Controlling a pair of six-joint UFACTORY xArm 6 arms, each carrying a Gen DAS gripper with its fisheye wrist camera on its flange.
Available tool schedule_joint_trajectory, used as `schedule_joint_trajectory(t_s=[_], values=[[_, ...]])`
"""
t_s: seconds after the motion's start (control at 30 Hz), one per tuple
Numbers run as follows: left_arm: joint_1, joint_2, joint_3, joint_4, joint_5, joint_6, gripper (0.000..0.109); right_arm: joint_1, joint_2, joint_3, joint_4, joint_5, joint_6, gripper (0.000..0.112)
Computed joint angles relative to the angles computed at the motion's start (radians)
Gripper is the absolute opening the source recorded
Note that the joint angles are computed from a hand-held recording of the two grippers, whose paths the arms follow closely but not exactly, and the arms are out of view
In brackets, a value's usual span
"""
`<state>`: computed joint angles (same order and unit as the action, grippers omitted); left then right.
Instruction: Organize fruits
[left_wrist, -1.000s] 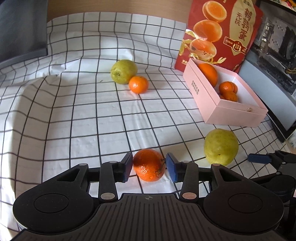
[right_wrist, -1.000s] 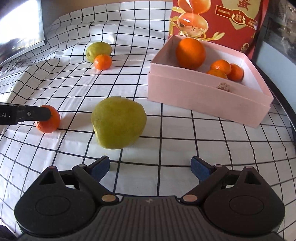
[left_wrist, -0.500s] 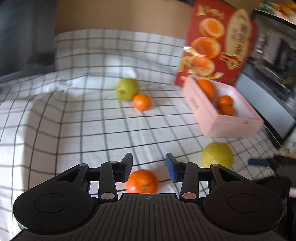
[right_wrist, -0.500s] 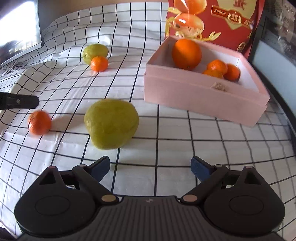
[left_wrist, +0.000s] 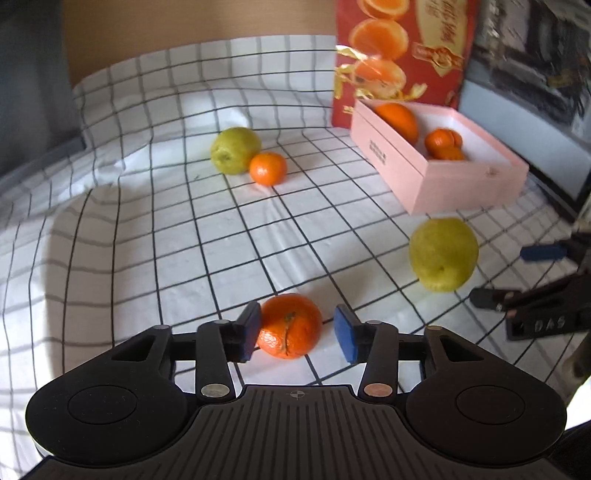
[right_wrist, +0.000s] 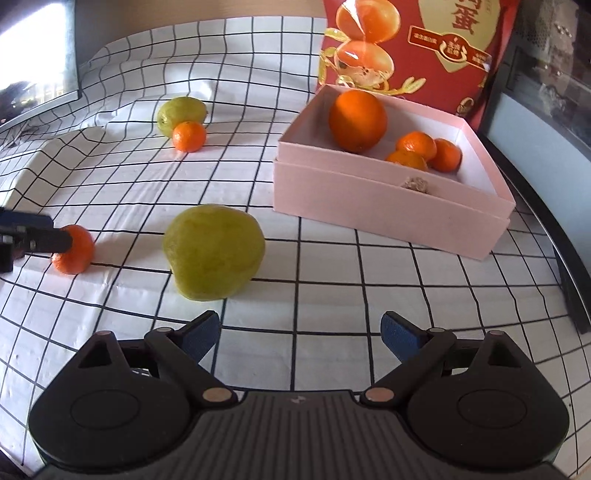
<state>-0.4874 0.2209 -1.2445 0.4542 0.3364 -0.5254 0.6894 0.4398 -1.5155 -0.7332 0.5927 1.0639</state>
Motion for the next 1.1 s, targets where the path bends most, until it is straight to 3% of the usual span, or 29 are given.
schedule_joint_trajectory(t_s=[0.1, 0.13, 0.3, 0.5, 0.67, 0.73, 1.1], values=[[-0.007, 0.007, 0.0, -0.053, -0.009, 0.072, 0.069, 0.001, -0.004, 0.005, -0.004, 0.003, 0.0, 0.095], [-0.005, 0.008, 0.0, -0.06, -0.01, 0.069, 0.069, 0.001, -0.004, 0.006, -0.002, 0.003, -0.001, 0.095], [0.012, 0.016, -0.015, -0.05, 0.031, -0.003, 0.064, 0.002, -0.005, 0.011, -0.01, -0.007, 0.008, 0.095], [0.023, 0.051, -0.037, -0.108, 0.026, 0.007, 0.065, -0.015, 0.002, 0.026, 0.049, -0.151, -0.056, 0.095], [0.021, 0.08, -0.056, -0.173, 0.008, 0.039, 0.052, -0.006, 0.025, -0.006, 0.07, -0.153, -0.111, 0.095], [0.018, 0.077, -0.055, -0.192, 0.013, 0.047, 0.051, -0.004, 0.03, -0.014, 0.069, -0.144, -0.109, 0.095], [-0.023, 0.0, 0.019, -0.523, 0.023, 0.254, 0.051, -0.011, 0.099, -0.083, 0.179, -0.141, -0.231, 0.095]])
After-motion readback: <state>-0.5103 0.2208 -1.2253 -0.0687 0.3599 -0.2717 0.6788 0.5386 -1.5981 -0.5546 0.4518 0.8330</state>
